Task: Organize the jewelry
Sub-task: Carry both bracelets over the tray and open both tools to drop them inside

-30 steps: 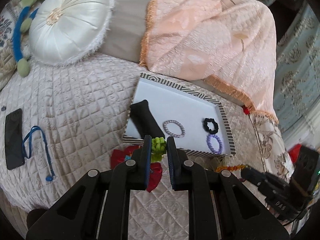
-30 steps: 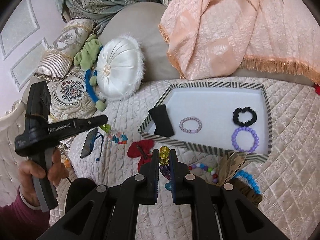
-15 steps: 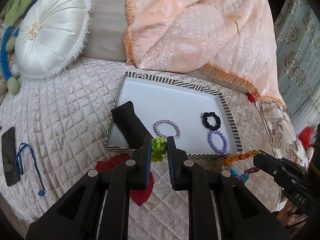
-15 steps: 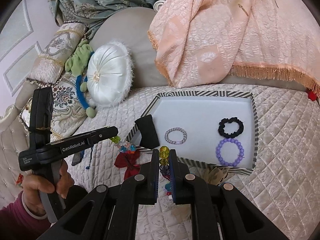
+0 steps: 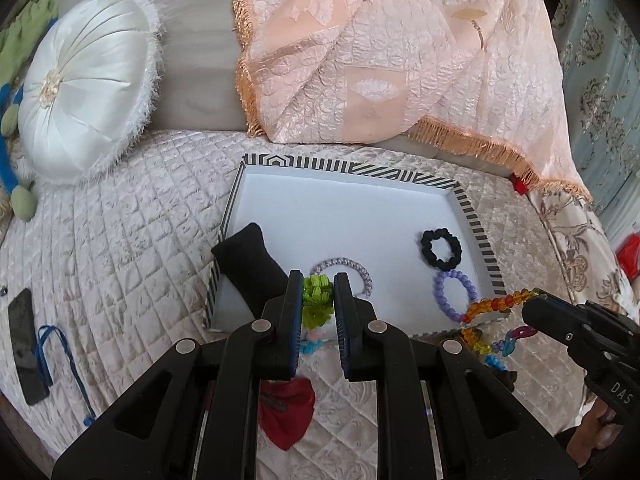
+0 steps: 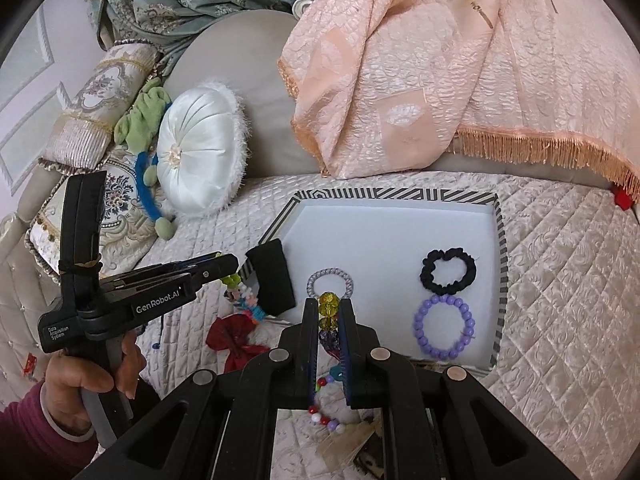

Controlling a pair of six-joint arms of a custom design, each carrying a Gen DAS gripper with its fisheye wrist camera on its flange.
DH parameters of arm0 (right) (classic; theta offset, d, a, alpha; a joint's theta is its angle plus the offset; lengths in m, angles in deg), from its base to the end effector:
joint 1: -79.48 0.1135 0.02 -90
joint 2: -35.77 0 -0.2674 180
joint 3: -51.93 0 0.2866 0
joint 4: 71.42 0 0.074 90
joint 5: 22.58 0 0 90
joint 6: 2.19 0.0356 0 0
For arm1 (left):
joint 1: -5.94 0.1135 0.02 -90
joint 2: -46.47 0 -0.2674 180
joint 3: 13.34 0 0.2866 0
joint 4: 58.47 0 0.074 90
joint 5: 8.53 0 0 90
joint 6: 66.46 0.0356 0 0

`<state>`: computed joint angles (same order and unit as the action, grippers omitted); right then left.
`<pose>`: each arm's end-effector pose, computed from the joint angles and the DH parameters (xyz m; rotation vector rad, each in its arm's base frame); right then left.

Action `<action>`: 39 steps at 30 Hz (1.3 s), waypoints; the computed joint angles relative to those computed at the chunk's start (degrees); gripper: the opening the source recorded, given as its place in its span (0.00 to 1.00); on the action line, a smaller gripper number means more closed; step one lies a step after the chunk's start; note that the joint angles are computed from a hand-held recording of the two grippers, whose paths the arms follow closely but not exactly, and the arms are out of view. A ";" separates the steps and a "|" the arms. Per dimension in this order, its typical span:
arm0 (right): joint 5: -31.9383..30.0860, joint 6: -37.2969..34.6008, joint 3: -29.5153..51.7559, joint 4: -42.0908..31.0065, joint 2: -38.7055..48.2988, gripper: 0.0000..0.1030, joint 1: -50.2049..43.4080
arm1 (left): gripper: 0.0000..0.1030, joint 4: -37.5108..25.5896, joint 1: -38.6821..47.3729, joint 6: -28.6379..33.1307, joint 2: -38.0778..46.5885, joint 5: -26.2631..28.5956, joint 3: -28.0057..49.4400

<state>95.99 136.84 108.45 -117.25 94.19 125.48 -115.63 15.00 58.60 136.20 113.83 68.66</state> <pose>0.1770 0.1588 0.2539 0.2847 2.2738 0.2580 0.3456 0.0358 0.2481 0.7180 2.3936 -0.4620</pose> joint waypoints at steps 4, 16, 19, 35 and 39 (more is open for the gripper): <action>-1.88 -1.92 -0.01 1.07 0.59 0.08 -2.45 | 0.13 1.81 -1.22 -0.97 0.40 -0.94 -0.06; -6.77 -6.14 0.20 4.53 1.71 0.08 -8.76 | 0.13 0.01 -3.83 -5.31 6.93 -1.14 7.64; -8.33 -7.33 0.93 5.57 3.37 0.08 -10.22 | 0.13 -0.93 -4.66 -6.60 9.18 -0.79 10.24; -18.96 -11.78 1.21 12.58 17.53 0.08 -21.37 | 0.13 4.91 -11.27 -14.87 21.19 -8.54 17.75; -18.06 -12.92 1.95 11.90 20.28 0.08 -24.04 | 0.14 7.22 -11.08 -15.87 23.89 -10.54 18.58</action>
<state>77.94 123.93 110.40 -105.34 114.47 101.44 -108.40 3.92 42.72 160.09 103.28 87.25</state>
